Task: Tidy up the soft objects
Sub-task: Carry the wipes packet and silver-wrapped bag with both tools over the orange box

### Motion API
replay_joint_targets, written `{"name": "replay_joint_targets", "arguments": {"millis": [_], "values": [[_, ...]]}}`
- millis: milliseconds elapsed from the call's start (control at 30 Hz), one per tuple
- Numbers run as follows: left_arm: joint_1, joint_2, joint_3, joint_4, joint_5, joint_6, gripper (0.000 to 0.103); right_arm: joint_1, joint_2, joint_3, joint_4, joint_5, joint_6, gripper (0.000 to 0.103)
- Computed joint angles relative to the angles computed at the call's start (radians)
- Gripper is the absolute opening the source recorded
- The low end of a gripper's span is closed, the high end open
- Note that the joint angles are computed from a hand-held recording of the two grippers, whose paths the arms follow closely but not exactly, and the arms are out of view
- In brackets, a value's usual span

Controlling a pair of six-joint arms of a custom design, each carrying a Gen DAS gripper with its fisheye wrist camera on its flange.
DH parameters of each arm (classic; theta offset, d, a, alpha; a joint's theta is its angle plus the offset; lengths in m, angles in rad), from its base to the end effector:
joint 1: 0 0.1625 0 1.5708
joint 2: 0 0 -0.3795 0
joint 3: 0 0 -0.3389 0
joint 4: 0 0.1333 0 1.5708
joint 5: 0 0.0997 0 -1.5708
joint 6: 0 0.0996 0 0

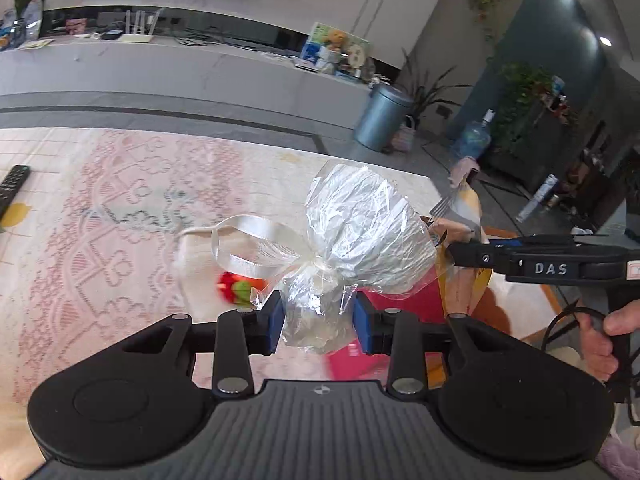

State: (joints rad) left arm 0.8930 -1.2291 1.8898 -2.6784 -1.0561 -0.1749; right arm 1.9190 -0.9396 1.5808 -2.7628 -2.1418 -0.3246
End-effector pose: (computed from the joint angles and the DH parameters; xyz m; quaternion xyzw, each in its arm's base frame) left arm -0.1854 -0.5210 0.2770 0.1800 0.9274 -0.2978 0.1373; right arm 0.2877 -0.5598 0.2469 0.2325 -0.8969 0.2641 0.2679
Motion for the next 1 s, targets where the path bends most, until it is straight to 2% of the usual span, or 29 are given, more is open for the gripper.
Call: {"name": "replay_joint_targets", "arguments": {"millis": [333,533,667,800,1000], "values": [[-0.025,0.185,-0.150,0.010,-0.167,-0.017,0.041,-0.049,-0.162,0.119,-0.061,-0.132,0.010,0.044],[-0.038,0.317,-0.254,0.044,-0.219,0.000,0.041,-0.101,-0.212,0.147,-0.074,-0.194,-0.032,0.044],[-0.033,0.399,-0.332,0.096,-0.250,0.009,0.041,-0.141,-0.229,0.159,-0.077,-0.209,-0.065,0.044],[-0.022,0.465,-0.394,0.128,-0.270,0.010,0.041,-0.180,-0.241,0.155,-0.068,-0.176,-0.074,0.044],[-0.021,0.537,-0.486,0.178,-0.279,0.018,0.041,-0.193,-0.224,0.131,-0.107,-0.191,-0.138,0.043]]}}
